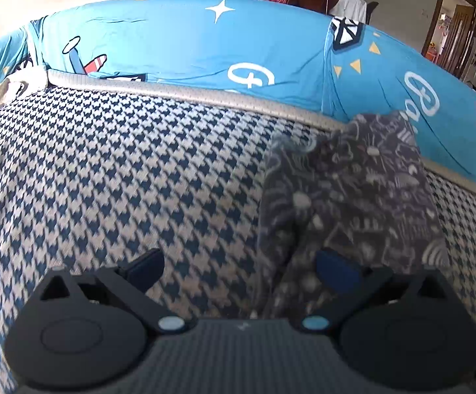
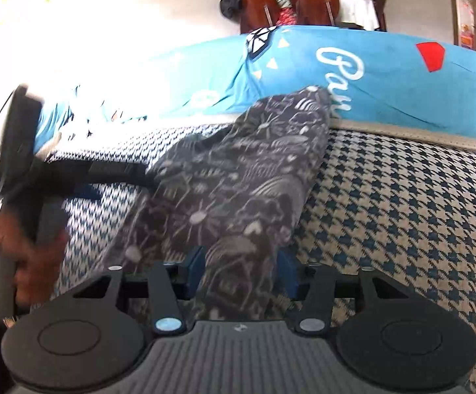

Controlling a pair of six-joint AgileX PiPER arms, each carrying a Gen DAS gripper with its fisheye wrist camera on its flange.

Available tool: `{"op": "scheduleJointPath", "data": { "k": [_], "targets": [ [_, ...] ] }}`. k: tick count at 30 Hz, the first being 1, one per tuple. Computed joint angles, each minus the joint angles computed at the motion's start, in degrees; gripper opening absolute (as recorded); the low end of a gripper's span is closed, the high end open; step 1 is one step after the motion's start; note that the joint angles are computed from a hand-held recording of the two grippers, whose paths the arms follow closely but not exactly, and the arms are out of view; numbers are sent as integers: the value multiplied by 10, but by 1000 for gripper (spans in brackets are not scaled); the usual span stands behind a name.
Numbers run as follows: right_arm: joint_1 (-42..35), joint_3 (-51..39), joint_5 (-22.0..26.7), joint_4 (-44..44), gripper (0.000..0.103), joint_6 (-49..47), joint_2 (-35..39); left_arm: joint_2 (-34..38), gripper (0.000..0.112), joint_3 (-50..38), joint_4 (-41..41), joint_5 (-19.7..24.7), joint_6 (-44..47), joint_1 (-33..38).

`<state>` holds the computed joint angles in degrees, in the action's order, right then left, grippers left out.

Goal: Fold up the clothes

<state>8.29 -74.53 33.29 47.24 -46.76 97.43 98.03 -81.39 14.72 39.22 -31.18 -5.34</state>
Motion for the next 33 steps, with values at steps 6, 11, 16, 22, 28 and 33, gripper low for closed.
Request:
{"op": "scheduleJointPath", "data": {
  "k": [6,11,16,22,28,33],
  "targets": [
    [-16,-53,33,26,39,31,37,-29,103,49,1,-9,2,1],
    [-15,-80,32,48,35,1,62,-33,103,64,0,-15,8,5],
    [-13,-109,55,70,35,-24,93,-30,103,73,-11,-21,20,12],
    [-2,-165,79,-6,32,55,147,-26,103,84,-35,-25,37,24],
    [9,-163,61,-32,31,55,153,-31,103,110,-1,-44,14,15],
    [4,-172,66,-31,30,62,161,-32,103,121,34,-54,-11,6]
  ]
}}
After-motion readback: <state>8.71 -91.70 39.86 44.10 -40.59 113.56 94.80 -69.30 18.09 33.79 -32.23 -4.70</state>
